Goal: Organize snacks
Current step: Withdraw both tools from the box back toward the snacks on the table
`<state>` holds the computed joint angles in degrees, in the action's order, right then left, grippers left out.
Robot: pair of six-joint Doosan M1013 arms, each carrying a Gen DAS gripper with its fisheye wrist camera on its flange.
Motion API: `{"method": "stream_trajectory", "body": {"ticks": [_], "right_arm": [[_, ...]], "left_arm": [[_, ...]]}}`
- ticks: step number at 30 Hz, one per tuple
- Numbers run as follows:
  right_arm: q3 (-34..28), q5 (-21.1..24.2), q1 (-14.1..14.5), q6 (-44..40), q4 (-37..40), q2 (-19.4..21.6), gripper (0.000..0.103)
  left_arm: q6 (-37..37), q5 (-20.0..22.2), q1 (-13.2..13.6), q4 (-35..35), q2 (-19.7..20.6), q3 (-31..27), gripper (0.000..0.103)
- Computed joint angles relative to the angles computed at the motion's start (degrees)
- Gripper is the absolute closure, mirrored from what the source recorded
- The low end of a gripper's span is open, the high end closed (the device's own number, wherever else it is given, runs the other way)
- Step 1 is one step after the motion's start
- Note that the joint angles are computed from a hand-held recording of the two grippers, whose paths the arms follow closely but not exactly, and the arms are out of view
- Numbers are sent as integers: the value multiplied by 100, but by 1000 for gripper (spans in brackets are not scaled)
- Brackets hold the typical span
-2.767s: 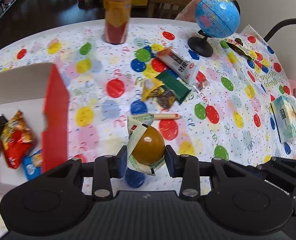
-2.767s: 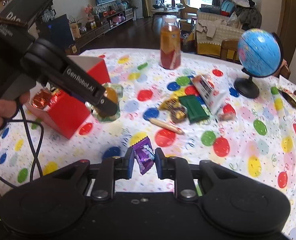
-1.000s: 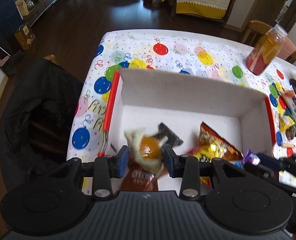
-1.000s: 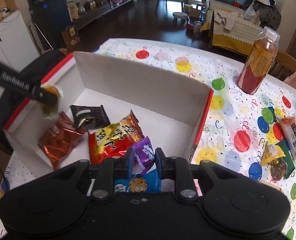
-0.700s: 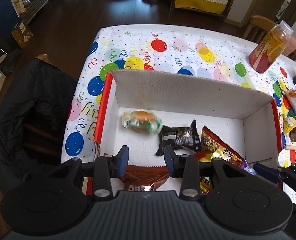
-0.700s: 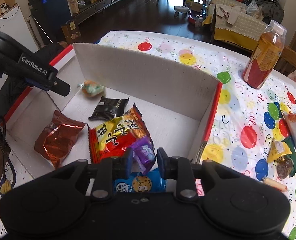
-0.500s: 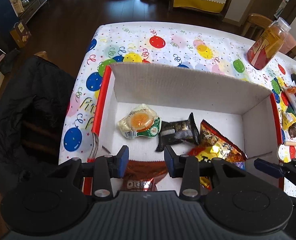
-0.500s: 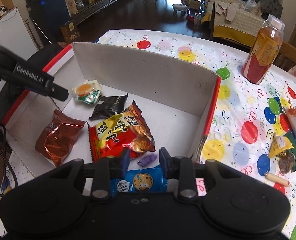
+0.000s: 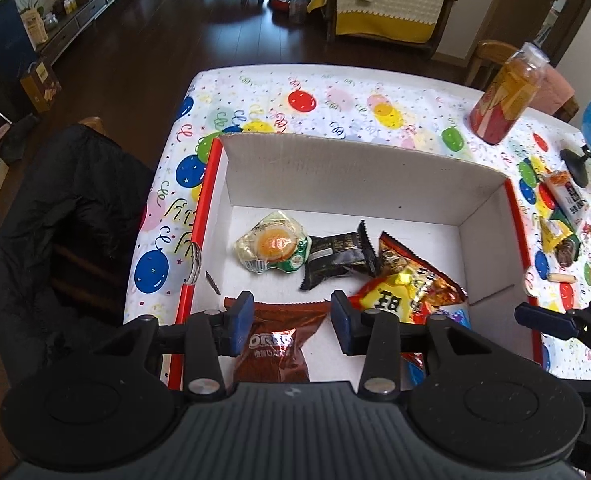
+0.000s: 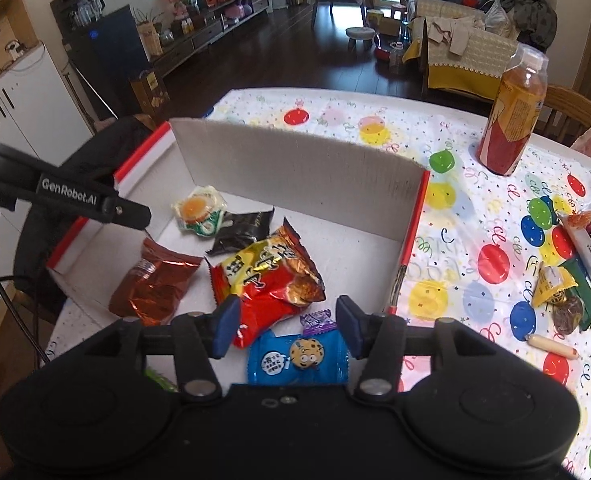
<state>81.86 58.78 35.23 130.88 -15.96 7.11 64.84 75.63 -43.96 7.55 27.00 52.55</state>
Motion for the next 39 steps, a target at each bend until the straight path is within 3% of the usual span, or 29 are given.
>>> {"method": "stream_trajectory", "body": {"ticks": [3,7,13,22,28,30,34,39], "right_arm": [[26,-76,50,130,-102,-76,44],[94,-212,120,335,-264,-204,37],[227,-362,201,563,-448,-413,28],[506,-542,277,946,-732,-792,12],[767,-541,228,991,-775,-1081,2],[854,-494,193,984,-793,-1183,1],[1061,-422,89,921,-792,-1430,0],[1330,-346,-136,765,-742,-1756,0]], "left_arm": [[1,-121,-43,36,-113,97,61],[-77,-361,-126,206,-286,260,48],[-61,-543,-231,270,-443,365,47],[46,-824,-504,368,-618,495,38],[174,-924,-726,330,-608,447,31],[146,-977,-790,304,-584,414,24],[110,-997,-946,269,-483,274,22],[-37,-979,-1144,256,-292,41,8]]}}
